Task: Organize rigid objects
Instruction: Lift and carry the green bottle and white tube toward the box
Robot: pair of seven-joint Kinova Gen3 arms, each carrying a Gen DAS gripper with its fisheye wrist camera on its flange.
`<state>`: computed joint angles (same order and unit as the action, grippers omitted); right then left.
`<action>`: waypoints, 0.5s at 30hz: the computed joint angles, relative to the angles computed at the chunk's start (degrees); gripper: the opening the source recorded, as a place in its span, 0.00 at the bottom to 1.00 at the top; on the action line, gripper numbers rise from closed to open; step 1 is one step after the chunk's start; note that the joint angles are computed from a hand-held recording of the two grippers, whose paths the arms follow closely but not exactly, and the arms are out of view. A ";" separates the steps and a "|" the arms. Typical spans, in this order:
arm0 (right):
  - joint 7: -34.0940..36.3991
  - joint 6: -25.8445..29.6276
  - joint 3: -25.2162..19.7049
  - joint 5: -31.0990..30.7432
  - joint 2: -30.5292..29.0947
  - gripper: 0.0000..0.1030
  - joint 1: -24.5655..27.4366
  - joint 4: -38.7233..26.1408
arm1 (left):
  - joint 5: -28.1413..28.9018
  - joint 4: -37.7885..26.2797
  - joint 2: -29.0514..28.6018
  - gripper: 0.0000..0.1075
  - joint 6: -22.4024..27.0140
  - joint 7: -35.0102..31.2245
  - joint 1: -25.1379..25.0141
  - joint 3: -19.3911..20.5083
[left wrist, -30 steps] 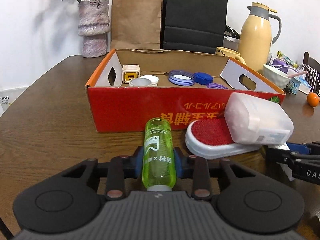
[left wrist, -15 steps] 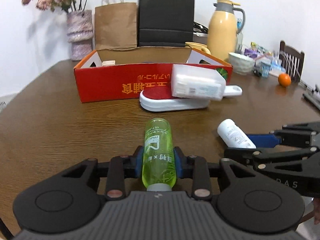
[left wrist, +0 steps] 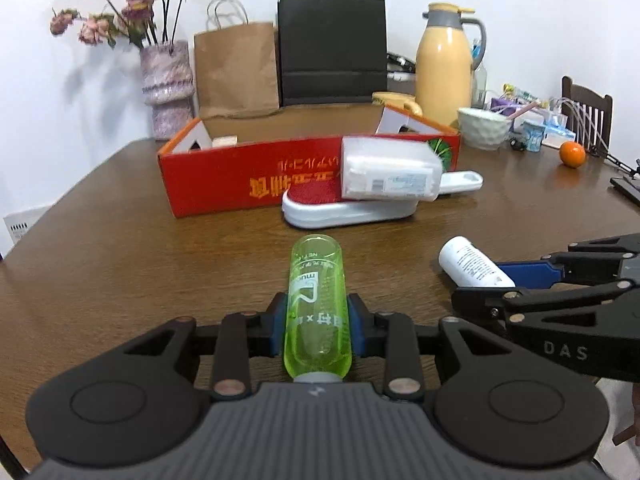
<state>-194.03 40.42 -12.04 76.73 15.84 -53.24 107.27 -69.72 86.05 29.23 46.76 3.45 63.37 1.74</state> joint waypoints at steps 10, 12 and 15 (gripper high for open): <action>-2.78 12.95 -4.63 6.29 -6.29 0.32 -5.00 1.51 | -12.10 3.98 -5.28 0.30 10.44 12.01 6.22 0.62; -2.22 16.26 -6.33 7.34 -7.48 0.33 -5.81 1.27 | -14.85 4.63 -6.41 0.30 13.38 13.26 7.22 1.61; -3.61 18.60 -8.15 9.12 -8.81 0.32 -6.09 1.78 | -16.51 5.18 -7.49 0.30 15.26 14.26 6.83 3.64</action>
